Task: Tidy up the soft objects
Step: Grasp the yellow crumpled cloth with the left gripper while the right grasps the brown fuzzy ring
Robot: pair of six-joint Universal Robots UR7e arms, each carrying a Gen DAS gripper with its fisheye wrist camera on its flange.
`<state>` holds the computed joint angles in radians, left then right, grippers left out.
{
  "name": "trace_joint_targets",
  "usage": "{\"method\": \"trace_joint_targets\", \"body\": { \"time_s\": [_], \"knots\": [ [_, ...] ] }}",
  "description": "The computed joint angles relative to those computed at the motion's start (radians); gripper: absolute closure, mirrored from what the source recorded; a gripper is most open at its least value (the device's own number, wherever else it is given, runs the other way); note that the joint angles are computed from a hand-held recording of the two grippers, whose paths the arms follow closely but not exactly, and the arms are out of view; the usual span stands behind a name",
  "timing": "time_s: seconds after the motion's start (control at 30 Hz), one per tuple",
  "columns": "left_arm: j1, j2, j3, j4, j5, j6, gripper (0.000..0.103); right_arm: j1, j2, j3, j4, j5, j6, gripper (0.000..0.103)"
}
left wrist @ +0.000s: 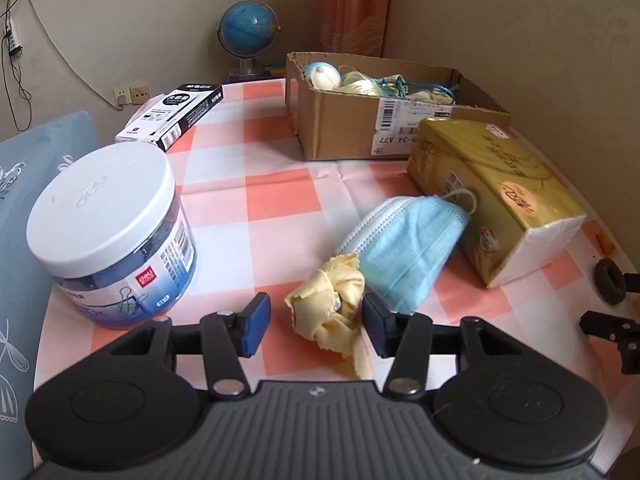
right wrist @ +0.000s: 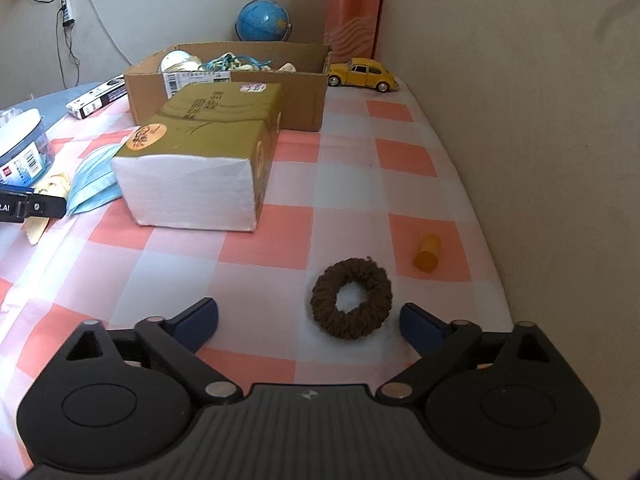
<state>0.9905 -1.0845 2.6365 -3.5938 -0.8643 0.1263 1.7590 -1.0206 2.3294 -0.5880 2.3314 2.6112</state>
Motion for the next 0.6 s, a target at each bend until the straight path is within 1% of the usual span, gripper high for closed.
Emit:
{"method": "trace_joint_targets", "body": {
  "time_s": [0.17,0.23,0.3,0.33,0.37,0.47,0.6],
  "knots": [
    [0.004,0.005,-0.004,-0.005,-0.007,0.008,0.054,-0.013,-0.021,0.0,0.0,0.005,0.021,0.023],
    [0.004,0.005,-0.006,-0.002,-0.01,0.012,0.055,-0.012,-0.025,0.0,-0.006,0.015,0.028,0.032],
    [0.005,0.001,-0.008,0.006,-0.017,0.009,0.056,-0.006,-0.026,-0.005,-0.002,0.026,0.034,0.046],
    [0.004,-0.003,-0.007,0.012,-0.021,0.009,0.059,-0.004,-0.025,-0.007,0.001,0.03,0.033,0.051],
    [0.003,-0.005,-0.005,0.015,-0.024,0.013,0.066,0.002,-0.023,-0.011,0.007,0.037,0.035,0.056],
    [-0.003,-0.023,0.001,0.039,-0.038,0.014,0.072,0.019,-0.009,-0.022,0.016,0.067,0.035,0.06],
    [-0.028,-0.058,0.019,0.081,-0.039,0.028,0.073,0.031,-0.011,-0.022,0.047,0.058,0.052,0.061]
  ]
}}
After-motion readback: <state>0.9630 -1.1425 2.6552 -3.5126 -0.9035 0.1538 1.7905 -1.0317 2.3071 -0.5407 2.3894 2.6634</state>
